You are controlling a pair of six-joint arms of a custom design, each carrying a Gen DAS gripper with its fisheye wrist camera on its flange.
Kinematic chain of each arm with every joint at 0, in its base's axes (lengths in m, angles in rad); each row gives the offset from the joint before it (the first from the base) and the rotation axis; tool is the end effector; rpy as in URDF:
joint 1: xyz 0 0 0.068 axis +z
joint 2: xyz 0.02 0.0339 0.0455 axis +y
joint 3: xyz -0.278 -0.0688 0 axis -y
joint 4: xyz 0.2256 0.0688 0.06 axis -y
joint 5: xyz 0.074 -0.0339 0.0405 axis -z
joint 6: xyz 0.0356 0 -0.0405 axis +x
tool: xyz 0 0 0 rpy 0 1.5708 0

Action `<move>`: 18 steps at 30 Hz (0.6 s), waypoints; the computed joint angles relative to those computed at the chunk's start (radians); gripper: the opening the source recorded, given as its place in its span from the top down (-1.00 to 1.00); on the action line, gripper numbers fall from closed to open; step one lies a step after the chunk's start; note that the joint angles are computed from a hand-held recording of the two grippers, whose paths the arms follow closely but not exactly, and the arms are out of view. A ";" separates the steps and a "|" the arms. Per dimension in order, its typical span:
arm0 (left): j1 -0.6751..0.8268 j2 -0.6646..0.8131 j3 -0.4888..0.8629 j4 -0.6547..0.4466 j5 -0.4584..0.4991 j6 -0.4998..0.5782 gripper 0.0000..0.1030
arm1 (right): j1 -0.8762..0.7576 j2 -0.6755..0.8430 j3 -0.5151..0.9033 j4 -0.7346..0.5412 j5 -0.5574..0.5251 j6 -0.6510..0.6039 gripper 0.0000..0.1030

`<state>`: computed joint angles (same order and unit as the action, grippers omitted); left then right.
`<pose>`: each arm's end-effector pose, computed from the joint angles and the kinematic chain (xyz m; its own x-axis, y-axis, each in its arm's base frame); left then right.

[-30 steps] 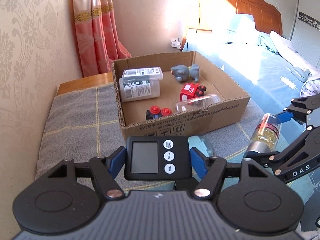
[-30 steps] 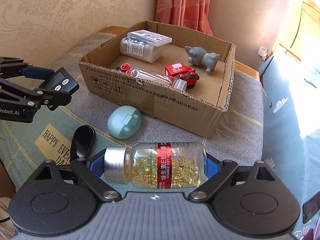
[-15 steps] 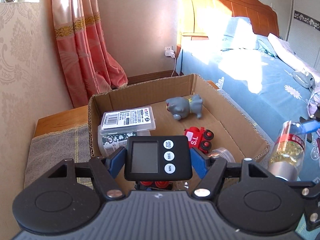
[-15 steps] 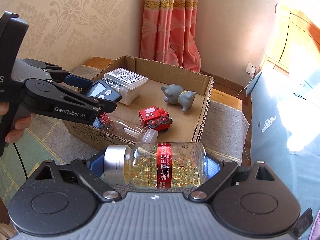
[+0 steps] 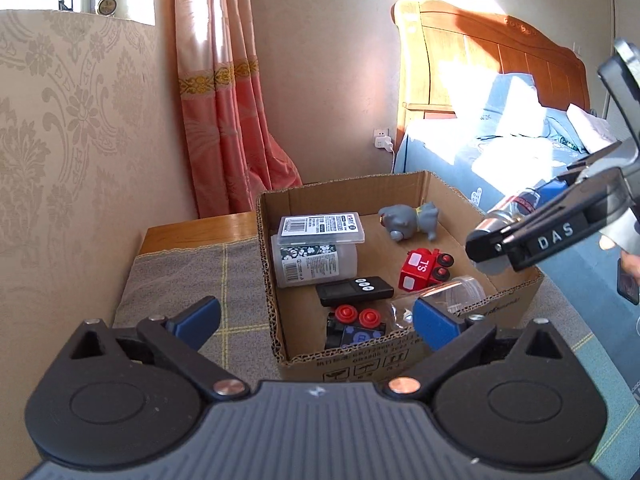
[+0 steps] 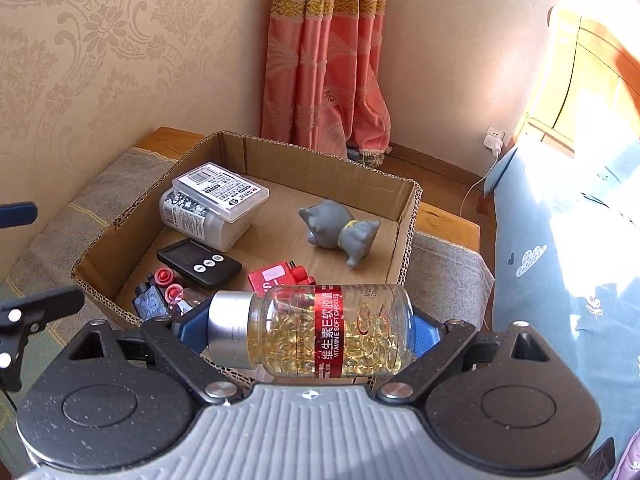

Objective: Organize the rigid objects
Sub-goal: 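Lower the timer into the box and open the left tool while the right tool drops the bottle in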

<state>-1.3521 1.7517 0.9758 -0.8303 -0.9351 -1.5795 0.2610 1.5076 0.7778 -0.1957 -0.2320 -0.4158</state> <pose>0.0865 -0.2571 0.1767 -0.5839 -0.1095 -0.8044 -0.2219 0.9747 0.0284 0.2645 0.0791 0.1985 -0.5507 -0.5540 -0.6244 -0.6637 0.7442 -0.0749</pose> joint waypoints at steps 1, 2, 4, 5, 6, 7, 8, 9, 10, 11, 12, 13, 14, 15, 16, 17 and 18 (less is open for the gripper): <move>-0.022 0.012 0.011 -0.038 0.004 -0.060 -0.98 | 0.013 0.020 0.021 -0.001 0.009 0.012 -0.86; -0.043 0.020 0.014 -0.059 0.010 -0.115 -0.98 | 0.032 0.055 0.055 -0.002 0.024 0.031 -0.86; -0.073 0.025 0.004 -0.042 0.029 -0.164 -0.98 | 0.064 0.113 0.113 -0.003 0.053 0.066 -0.86; -0.086 0.027 0.001 -0.035 0.032 -0.178 -0.98 | 0.079 0.137 0.135 0.004 0.068 0.081 -0.86; -0.098 0.031 0.000 -0.032 0.033 -0.192 -0.98 | 0.098 0.172 0.164 0.015 0.092 0.099 -0.86; -0.109 0.039 0.005 -0.039 0.037 -0.211 -0.98 | 0.112 0.204 0.192 0.018 0.108 0.115 -0.86; -0.115 0.043 0.009 -0.044 0.038 -0.219 -0.98 | 0.124 0.237 0.226 0.008 0.118 0.132 -0.86; -0.125 0.051 0.017 -0.059 0.035 -0.232 -0.98 | 0.131 0.264 0.256 -0.008 0.124 0.146 -0.86; -0.130 0.055 0.022 -0.077 0.034 -0.246 -0.98 | 0.138 0.292 0.286 -0.024 0.133 0.166 -0.90; -0.134 0.058 0.027 -0.095 0.031 -0.260 -0.98 | 0.144 0.305 0.301 -0.031 0.139 0.180 -0.95; -0.138 0.056 0.028 -0.108 0.027 -0.268 -0.98 | 0.145 0.306 0.301 -0.028 0.137 0.185 -1.00; -0.140 0.054 0.028 -0.118 0.026 -0.277 -0.98 | 0.146 0.297 0.287 -0.010 0.133 0.191 -1.00; -0.142 0.055 0.029 -0.132 0.027 -0.290 -0.98 | 0.148 0.288 0.280 -0.006 0.136 0.193 -1.00; -0.145 0.054 0.028 -0.141 0.028 -0.299 -0.98 | 0.150 0.276 0.270 -0.006 0.137 0.192 -1.00; -0.145 0.053 0.026 -0.148 0.030 -0.304 -0.98 | 0.151 0.263 0.258 -0.004 0.139 0.189 -1.00; -0.146 0.053 0.026 -0.156 0.033 -0.313 -0.98 | 0.154 0.248 0.245 0.001 0.146 0.187 -1.00; -0.147 0.054 0.026 -0.161 0.035 -0.317 -0.98 | 0.159 0.234 0.234 0.000 0.155 0.183 -1.00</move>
